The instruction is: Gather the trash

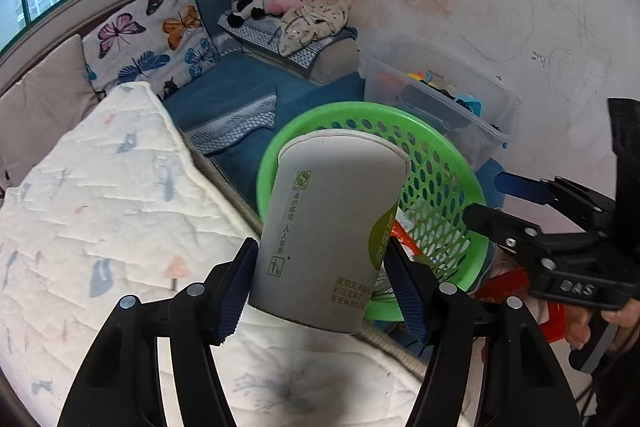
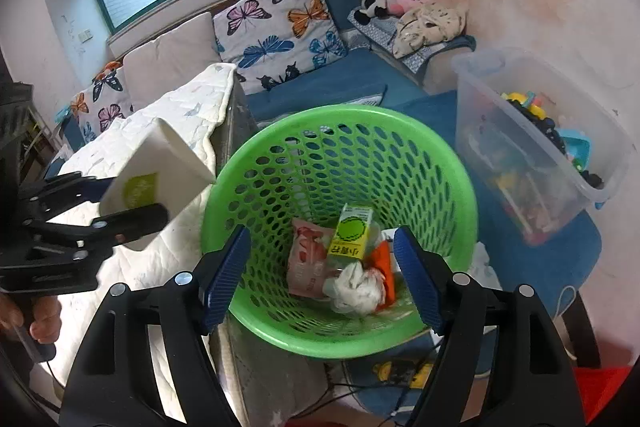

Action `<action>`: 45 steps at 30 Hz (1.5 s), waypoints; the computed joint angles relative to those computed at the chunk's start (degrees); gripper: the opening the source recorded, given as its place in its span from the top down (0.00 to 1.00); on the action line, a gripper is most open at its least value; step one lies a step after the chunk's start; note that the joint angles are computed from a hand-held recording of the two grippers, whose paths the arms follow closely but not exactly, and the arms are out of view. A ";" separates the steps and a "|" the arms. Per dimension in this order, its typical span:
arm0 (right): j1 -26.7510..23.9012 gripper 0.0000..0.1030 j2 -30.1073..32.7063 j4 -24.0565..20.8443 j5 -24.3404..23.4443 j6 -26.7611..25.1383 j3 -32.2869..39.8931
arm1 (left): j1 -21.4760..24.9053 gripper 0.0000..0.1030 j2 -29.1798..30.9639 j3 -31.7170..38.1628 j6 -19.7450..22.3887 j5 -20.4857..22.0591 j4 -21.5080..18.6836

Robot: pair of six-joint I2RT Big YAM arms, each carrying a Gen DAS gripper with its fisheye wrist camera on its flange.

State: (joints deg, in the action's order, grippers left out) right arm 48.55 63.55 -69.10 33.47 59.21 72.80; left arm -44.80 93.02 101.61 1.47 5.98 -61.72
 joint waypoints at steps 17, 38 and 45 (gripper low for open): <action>3.26 0.25 -2.80 -2.40 2.18 5.33 -2.25 | -2.44 0.39 3.99 2.60 -1.63 0.13 -1.54; 8.58 0.17 -0.15 -4.95 5.70 7.35 1.02 | 0.83 0.15 -4.72 -5.57 -3.32 -1.52 3.20; 11.75 0.12 4.39 -7.33 8.90 6.51 5.80 | 3.43 0.09 -10.78 -10.88 -3.50 -2.81 5.58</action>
State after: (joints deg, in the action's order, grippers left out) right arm 60.30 67.94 -76.42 42.37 65.72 78.60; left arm -41.37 82.25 90.73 -2.03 3.17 -56.13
